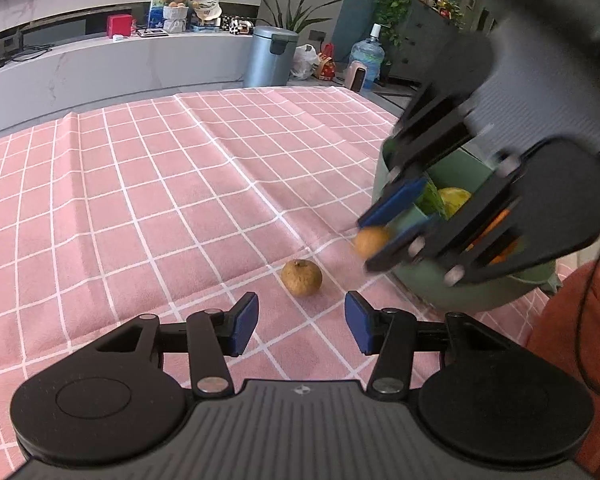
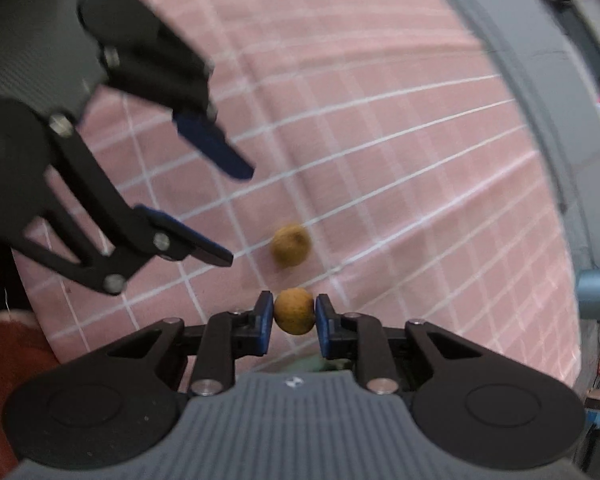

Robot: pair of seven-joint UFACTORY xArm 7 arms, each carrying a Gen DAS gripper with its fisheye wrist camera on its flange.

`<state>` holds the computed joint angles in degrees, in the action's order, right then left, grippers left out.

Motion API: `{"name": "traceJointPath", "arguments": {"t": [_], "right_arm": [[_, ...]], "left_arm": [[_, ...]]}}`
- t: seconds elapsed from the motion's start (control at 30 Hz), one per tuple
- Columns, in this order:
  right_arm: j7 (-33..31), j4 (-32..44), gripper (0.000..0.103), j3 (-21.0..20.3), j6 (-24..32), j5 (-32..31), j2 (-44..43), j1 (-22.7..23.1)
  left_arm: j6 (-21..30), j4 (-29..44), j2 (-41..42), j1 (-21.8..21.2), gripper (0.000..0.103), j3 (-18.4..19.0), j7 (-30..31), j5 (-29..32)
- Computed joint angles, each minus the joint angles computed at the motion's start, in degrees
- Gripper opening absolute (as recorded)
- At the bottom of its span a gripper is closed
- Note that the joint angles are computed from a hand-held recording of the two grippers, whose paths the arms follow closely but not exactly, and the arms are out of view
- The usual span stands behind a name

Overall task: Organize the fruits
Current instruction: 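Grasp the last brown fruit with the left tool while the right tool lifts its fruit, then carry both brown fruits over the colander and open both tools to release them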

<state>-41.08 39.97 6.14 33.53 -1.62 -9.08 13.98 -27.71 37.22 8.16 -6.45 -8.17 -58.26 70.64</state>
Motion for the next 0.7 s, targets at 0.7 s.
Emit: {"name": "traceJointPath", "arguments": {"t": [0.7], "right_arm": [[24.23,-29.82,0.018,-8.93,-14.70,15.10,-35.88,-5.62]], "left_arm": [[7.76,-0.51,2.92,-0.27,0.032,-9.13,16.41,-25.77]]}}
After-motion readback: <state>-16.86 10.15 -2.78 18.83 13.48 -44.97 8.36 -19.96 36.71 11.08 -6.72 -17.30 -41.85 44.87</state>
